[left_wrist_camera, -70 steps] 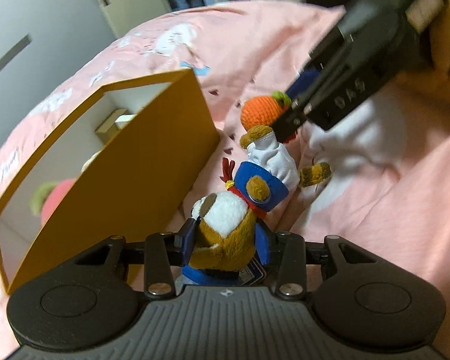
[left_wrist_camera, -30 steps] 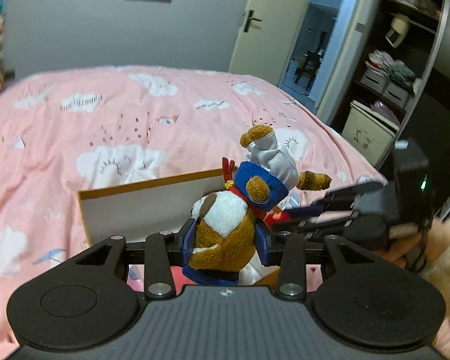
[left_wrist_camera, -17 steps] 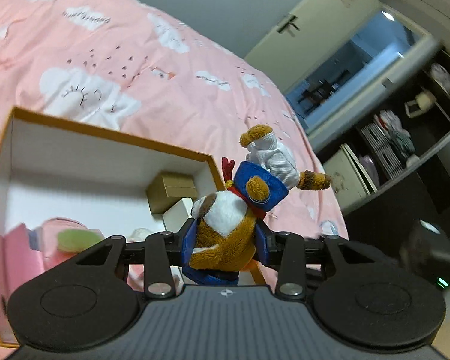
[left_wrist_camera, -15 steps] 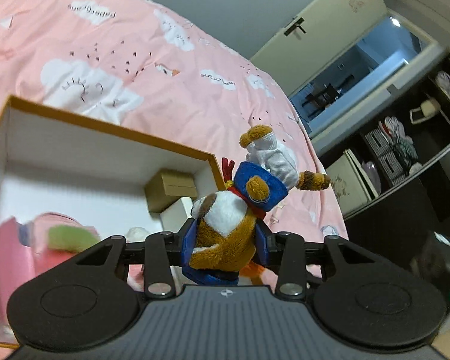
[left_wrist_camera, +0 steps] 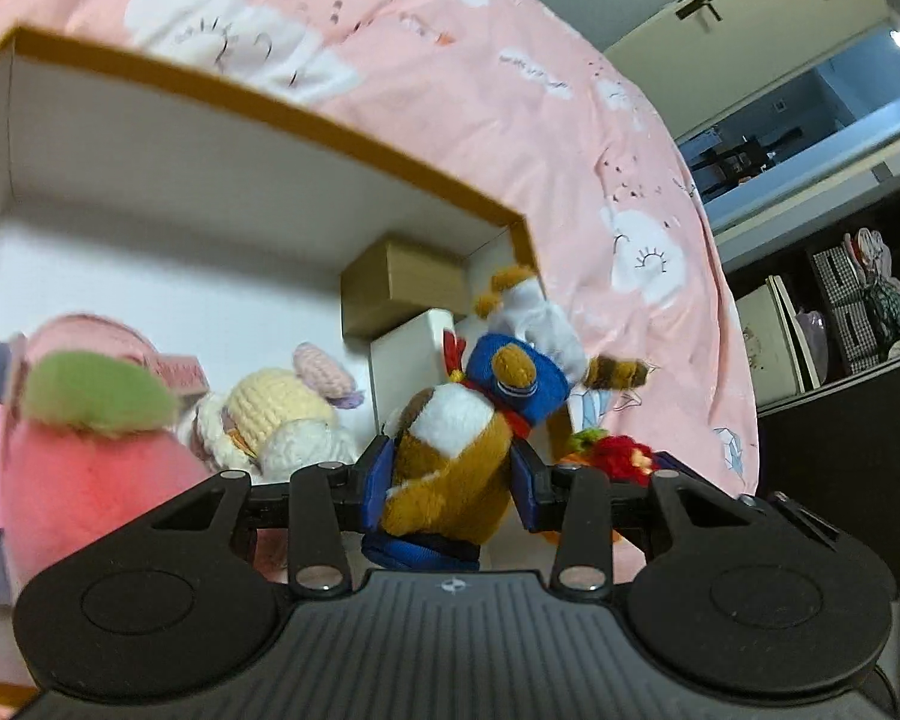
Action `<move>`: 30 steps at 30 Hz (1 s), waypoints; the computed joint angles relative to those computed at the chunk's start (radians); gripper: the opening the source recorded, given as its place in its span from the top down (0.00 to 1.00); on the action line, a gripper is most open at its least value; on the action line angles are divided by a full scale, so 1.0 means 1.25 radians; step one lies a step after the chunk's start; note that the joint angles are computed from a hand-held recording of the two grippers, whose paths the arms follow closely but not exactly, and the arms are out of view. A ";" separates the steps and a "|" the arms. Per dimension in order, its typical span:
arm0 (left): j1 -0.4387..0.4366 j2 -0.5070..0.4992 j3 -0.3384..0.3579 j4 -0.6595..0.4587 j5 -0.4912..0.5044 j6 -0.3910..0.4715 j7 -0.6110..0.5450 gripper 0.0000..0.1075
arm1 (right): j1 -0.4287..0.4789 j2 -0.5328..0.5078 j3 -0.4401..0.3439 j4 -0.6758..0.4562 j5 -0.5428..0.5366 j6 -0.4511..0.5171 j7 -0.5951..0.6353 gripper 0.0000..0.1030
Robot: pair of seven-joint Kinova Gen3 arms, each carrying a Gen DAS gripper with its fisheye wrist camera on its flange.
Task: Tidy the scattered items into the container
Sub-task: 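Carry plush dog with left tool while right tool carries crochet fruit over orange box, then lower plush dog into box and open left tool while right tool releases crochet fruit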
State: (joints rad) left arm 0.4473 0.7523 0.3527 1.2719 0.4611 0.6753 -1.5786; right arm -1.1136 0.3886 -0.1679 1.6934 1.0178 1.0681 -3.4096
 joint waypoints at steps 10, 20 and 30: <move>-0.061 0.024 0.039 0.036 0.084 0.011 -0.037 0.52 | 0.007 0.015 0.006 -0.010 -0.019 -0.025 0.017 0.70; -0.124 -0.010 0.076 0.107 0.165 -0.009 -0.116 0.53 | 0.018 0.058 0.035 -0.052 -0.054 -0.028 0.075 0.70; -0.073 -0.008 0.032 0.083 0.119 -0.031 -0.114 0.67 | 0.008 0.036 0.049 -0.040 -0.019 -0.042 0.040 0.71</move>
